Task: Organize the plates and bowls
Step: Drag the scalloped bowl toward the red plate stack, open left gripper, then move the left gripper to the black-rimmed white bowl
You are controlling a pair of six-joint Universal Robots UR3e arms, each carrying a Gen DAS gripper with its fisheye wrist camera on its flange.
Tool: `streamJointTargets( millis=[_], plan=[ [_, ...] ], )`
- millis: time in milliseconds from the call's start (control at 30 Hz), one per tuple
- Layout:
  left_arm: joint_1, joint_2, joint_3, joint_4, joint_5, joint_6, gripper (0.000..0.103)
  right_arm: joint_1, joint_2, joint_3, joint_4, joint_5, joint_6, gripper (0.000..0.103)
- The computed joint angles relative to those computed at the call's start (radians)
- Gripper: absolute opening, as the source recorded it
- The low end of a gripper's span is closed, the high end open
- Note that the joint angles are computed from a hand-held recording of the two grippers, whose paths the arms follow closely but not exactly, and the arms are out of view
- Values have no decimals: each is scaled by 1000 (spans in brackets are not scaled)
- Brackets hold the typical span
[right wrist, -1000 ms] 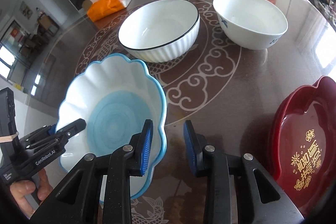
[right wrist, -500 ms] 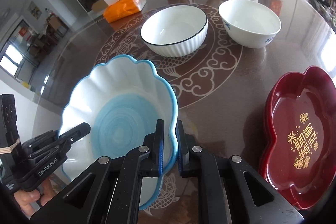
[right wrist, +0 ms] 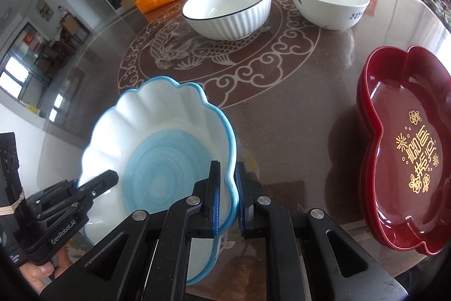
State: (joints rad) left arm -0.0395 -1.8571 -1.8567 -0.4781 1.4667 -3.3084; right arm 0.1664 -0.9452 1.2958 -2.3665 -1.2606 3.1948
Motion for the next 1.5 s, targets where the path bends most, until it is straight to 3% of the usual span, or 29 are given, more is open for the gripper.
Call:
streamJointTargets(
  millis=[67,167,233,367,567,700,733,767,800,867,1033,1100,1200,1333,1500],
  plan=[
    [-2,-4,0,17,3,-2,12,-6,-12,32,-43,8,-7,12],
    [-3,-8,8,30,18,-19,13,-1,-42,73,-111,-12,-15,25],
    [15,5,-5,45,0,-25,13,4,-69,111,-176,-32,-6,69],
    [48,65,-55,102,-2,-44,14,18,-146,213,-323,-120,11,69],
    [50,133,-96,183,11,-64,15,82,-292,446,-650,-363,46,76],
    [41,140,-51,87,8,-76,17,115,-330,573,-838,-474,60,76],
    [46,143,-44,63,-3,-82,21,126,-332,597,-878,-500,58,76],
    [52,151,-51,56,-12,-94,36,137,-336,621,-912,-526,54,76],
    [59,158,-63,69,-13,-111,59,146,-332,631,-935,-547,49,76],
    [48,182,-99,129,46,-156,79,157,-324,634,-948,-573,39,76],
    [50,218,-92,135,112,-175,82,165,-316,634,-954,-571,23,76],
    [46,224,-73,113,144,-166,89,172,-310,637,-964,-577,16,76],
    [12,215,-49,108,251,-170,97,179,-297,632,-969,-587,7,76],
    [-21,209,-49,134,349,-148,97,178,-302,651,-996,-591,10,76],
    [65,257,-75,72,197,-155,97,168,-311,675,-1031,-590,26,77]
  ],
)
